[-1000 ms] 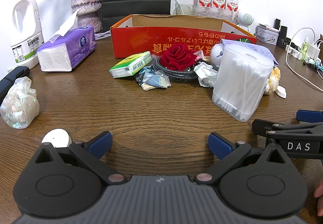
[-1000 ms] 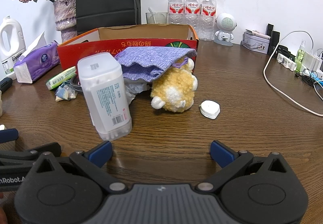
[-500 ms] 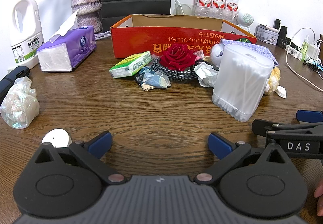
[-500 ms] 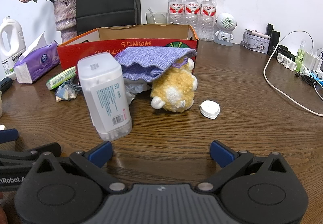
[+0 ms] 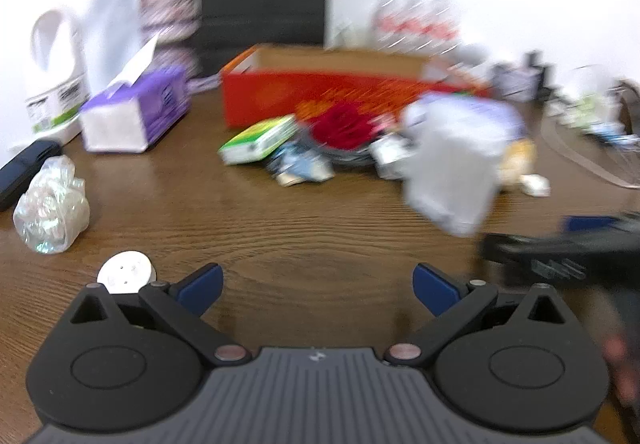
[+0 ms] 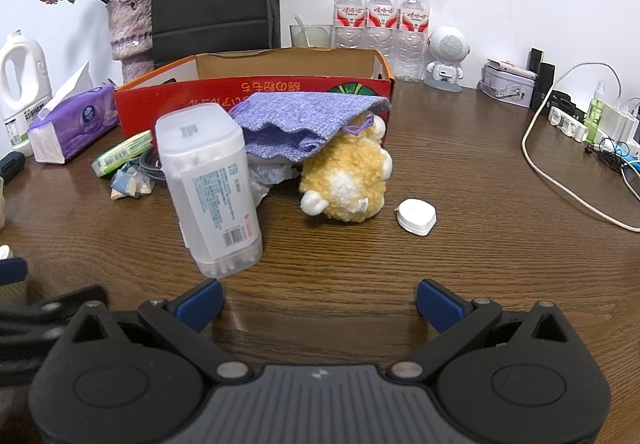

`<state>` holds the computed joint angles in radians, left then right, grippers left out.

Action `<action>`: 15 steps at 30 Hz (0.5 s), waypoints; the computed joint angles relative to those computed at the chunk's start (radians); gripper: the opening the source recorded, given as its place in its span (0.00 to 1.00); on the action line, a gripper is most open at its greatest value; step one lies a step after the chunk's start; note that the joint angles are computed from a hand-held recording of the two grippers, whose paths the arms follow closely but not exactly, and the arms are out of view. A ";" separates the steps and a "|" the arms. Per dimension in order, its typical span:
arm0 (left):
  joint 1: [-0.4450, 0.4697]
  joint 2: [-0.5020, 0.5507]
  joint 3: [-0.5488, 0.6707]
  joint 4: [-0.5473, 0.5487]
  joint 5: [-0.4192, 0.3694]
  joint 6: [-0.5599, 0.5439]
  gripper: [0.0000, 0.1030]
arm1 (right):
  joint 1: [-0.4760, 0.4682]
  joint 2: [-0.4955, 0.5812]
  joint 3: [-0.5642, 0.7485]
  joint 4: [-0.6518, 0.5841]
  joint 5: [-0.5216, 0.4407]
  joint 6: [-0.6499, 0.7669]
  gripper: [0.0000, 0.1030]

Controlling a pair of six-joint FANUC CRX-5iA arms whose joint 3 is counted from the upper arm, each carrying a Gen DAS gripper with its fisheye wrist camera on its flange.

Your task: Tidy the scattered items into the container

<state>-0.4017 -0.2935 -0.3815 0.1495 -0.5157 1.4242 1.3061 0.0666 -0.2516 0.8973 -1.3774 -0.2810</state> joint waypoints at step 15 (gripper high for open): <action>0.383 -0.040 -0.084 0.317 0.076 -0.584 1.00 | -0.058 0.147 0.178 0.108 0.533 0.356 0.63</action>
<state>-0.0186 -0.3331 -0.4654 0.4669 -0.4393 0.8402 1.2485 0.2138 -0.0732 1.0053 -0.8446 0.0755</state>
